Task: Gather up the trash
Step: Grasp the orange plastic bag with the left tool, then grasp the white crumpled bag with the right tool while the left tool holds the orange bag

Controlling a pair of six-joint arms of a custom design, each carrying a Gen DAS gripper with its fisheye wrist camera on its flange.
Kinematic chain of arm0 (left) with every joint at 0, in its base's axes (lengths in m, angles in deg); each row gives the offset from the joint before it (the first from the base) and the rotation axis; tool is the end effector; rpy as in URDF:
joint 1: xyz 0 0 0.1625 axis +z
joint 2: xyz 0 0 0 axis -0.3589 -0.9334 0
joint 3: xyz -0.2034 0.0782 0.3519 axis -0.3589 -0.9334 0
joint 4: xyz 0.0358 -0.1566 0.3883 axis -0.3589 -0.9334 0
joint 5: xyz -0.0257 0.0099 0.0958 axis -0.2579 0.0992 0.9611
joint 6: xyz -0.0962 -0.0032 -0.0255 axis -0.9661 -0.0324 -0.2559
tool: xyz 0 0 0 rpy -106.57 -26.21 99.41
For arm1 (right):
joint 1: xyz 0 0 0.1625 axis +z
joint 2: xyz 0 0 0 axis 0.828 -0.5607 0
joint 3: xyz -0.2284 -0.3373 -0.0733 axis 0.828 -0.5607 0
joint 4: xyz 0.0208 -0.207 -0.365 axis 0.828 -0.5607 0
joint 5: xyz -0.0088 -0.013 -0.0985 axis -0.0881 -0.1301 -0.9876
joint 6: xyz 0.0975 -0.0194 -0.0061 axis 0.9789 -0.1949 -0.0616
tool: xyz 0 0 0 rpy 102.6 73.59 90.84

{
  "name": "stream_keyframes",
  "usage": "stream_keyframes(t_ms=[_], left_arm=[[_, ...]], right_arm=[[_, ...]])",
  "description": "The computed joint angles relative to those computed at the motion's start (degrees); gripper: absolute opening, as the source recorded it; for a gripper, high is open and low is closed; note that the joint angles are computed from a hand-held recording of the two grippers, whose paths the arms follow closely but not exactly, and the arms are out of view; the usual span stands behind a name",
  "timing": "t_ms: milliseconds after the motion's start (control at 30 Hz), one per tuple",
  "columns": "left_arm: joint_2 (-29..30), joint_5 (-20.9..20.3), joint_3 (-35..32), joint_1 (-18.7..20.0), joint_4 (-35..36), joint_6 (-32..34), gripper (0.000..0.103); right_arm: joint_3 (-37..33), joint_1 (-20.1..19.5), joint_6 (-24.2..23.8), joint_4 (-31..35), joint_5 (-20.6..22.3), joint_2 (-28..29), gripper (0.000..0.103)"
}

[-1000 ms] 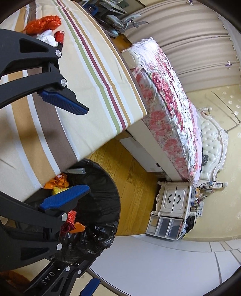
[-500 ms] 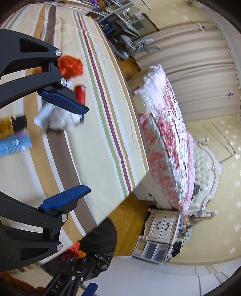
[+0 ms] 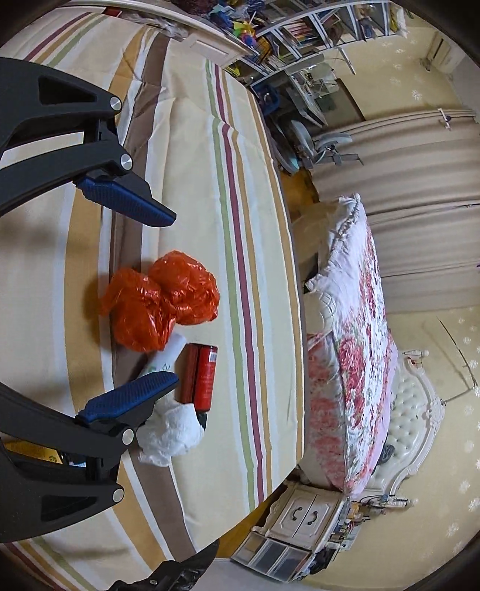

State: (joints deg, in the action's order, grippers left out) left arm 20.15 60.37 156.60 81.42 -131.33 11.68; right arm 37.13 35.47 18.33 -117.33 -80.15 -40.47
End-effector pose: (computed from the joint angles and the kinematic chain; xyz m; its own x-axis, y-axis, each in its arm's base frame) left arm -0.0607 -0.5763 0.0714 -0.4831 -0.6052 -0.6327 0.2750 0.5812 -0.7659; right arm 0.1266 -0.6740 0.0052 -0.6487 -0.4817 0.5892 -0.7302 0.6120 -0.3036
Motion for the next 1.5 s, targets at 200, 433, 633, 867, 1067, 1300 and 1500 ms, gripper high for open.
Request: stream_keyframes(t_ms=[200, 433, 633, 867, 1067, 1300, 1500], left_arm=[[-2.34, -4.35, 0.86, 2.16, 2.37, -2.41, 0.078], [-5.51, -12.27, 3.88, 3.86, 1.54, -3.35, 0.044], [-6.70, -11.20, 6.33, 3.03, 0.15, -2.97, 0.035], [-10.84, -6.92, 11.52, 2.41, 5.41, -9.07, 0.035], [-13.66, -6.86, 14.63, 2.91, 10.24, -15.03, 0.035], [-13.27, -7.66, 14.89, 3.23, 6.14, -12.54, 0.035], [-12.62, -8.45, 14.74, 3.59, 2.66, -10.42, 0.035]], right_arm=[[-0.30, 1.50, -0.69, 0.88, -0.21, 1.34, 0.079], [-0.21, 2.81, -0.90, 2.73, 0.74, 2.05, 0.079], [0.36, 4.39, -2.01, 4.06, 2.27, 2.52, 0.079], [-0.44, 5.73, -3.66, 6.39, 2.18, 4.41, 0.079], [-1.84, 6.18, -3.14, 9.63, 0.90, 5.90, 0.057], [-0.87, 5.83, -2.45, 9.92, 2.28, 4.79, 0.028], [-1.73, 5.47, -1.16, 8.78, 1.32, 4.45, 0.021]])
